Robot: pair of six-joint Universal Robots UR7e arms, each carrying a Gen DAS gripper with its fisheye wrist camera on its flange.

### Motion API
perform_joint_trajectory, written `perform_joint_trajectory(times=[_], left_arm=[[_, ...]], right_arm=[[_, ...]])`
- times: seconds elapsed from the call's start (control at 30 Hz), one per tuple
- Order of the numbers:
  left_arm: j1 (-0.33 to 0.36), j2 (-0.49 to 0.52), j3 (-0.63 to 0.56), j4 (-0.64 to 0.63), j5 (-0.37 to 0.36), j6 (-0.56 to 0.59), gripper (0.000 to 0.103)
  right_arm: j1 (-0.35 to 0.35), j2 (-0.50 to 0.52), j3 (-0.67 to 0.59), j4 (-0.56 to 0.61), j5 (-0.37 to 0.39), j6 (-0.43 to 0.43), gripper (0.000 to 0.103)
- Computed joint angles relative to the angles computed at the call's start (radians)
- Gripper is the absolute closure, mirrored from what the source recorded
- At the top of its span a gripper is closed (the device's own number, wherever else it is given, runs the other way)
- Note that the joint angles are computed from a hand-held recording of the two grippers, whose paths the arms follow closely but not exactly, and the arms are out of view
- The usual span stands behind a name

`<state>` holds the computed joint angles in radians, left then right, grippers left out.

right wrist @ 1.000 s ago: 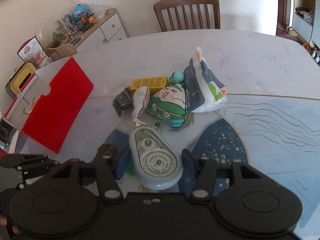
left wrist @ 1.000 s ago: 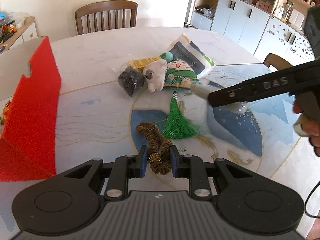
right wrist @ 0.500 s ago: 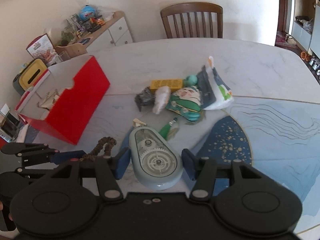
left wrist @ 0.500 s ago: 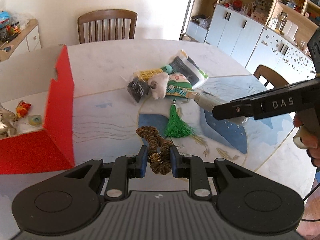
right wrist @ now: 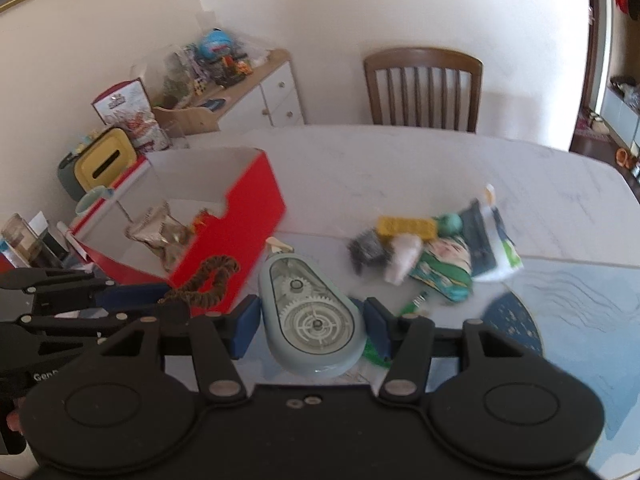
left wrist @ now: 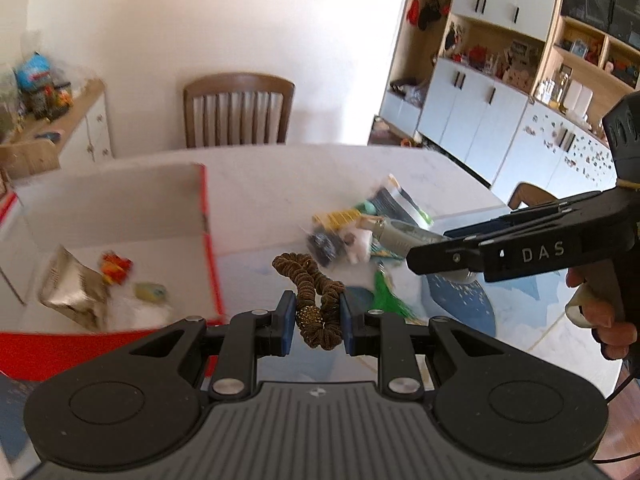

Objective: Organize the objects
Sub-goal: 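Carry the bead strand with the left gripper over the box while the right gripper carries the dispenser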

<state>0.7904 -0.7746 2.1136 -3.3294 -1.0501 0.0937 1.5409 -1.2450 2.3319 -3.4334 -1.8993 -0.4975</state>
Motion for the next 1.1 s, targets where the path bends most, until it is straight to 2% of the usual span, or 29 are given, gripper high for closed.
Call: perform_joint_trajectory(times=[0.23,0.53,0.87,1.1], left_arm=[[0.028,-0.065,0.017,-0.017,0.027,0.039,0.080],[0.095,-0.117,-0.008,-0.009,0.056,0.091,0.080],[0.171,-0.098,-0.115,-0.038,0.098,0.162,0.080],[0.246,-0.056,-0.231,0.011,0.122,0.162,0.080]], right_arm=[[0.082,0.082,-0.056,-0.020,-0.025,0.007,0.048],[0.159,0.208,-0.151,-0.025,-0.068,-0.001,0.048],[0.209,0.346,-0.299,0.007,-0.110,-0.009,0.048],[0.220,0.452,-0.418,0.051,-0.165,-0.030,0.048]])
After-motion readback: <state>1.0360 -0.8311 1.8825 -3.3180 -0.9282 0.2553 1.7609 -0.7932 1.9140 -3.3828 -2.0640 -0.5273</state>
